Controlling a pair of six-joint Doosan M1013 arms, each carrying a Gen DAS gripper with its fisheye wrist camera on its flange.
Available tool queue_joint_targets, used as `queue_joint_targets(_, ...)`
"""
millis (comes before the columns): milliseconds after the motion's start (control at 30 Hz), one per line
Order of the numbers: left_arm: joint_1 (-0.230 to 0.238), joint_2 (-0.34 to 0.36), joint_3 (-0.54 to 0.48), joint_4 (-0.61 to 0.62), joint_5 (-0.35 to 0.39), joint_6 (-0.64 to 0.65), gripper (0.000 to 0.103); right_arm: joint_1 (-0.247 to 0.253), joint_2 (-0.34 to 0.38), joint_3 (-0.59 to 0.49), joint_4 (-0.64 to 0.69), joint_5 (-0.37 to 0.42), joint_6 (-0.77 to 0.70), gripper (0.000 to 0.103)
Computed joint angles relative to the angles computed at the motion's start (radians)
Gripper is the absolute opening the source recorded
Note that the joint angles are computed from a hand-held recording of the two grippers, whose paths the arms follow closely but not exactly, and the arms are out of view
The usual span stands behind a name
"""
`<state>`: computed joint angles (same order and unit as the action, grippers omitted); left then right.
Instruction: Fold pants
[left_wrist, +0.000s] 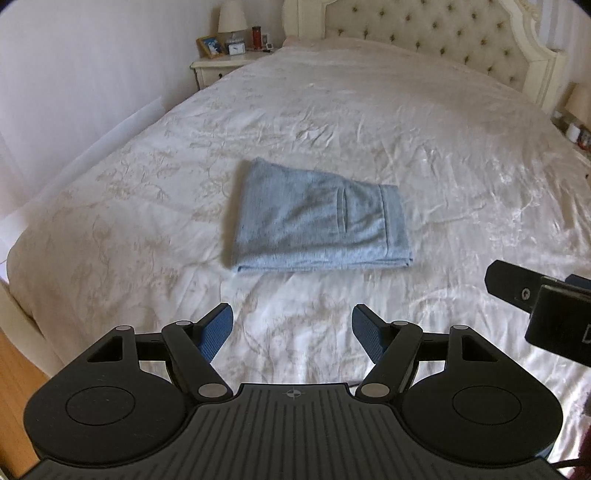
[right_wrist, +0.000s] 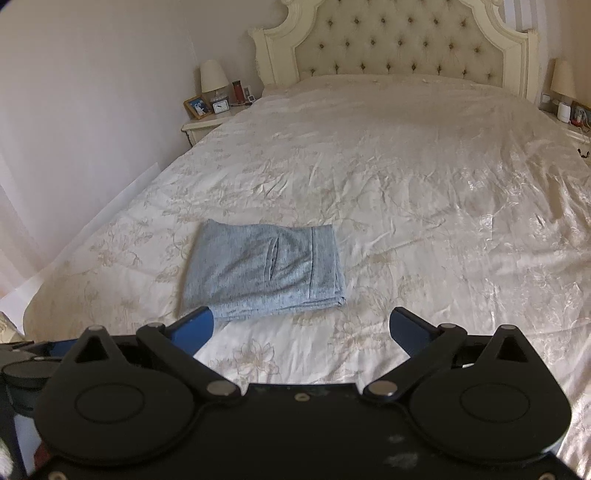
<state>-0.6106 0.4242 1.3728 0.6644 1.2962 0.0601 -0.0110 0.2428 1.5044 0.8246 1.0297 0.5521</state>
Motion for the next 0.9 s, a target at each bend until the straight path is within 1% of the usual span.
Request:
queue_joint_targets(200, -0.003, 0.004, -0.006, -0.018, 0.025, 0.010, 0.070, 0.000, -0.004, 0.002, -0.020, -0.003, 0.010, 0.103)
queue_joint_targets(567, 0.001, 0.001, -0.008, -0.033, 0.032, 0.011, 0.070, 0.011, 0.006, -0.008, -0.095, 0.006, 0.068, 0.103)
queue_joint_targets(767, 0.004, 0.006, -0.016, -0.042, 0.037, 0.014, 0.070, 0.022, 0.010, -0.011, -0.141, -0.005, 0.099, 0.103)
queue_joint_targets(900, 0.005, 0.012, -0.025, -0.047, 0.044, 0.020, 0.070, 0.023, 0.015, -0.016, -0.149, 0.000, 0.114, 0.103)
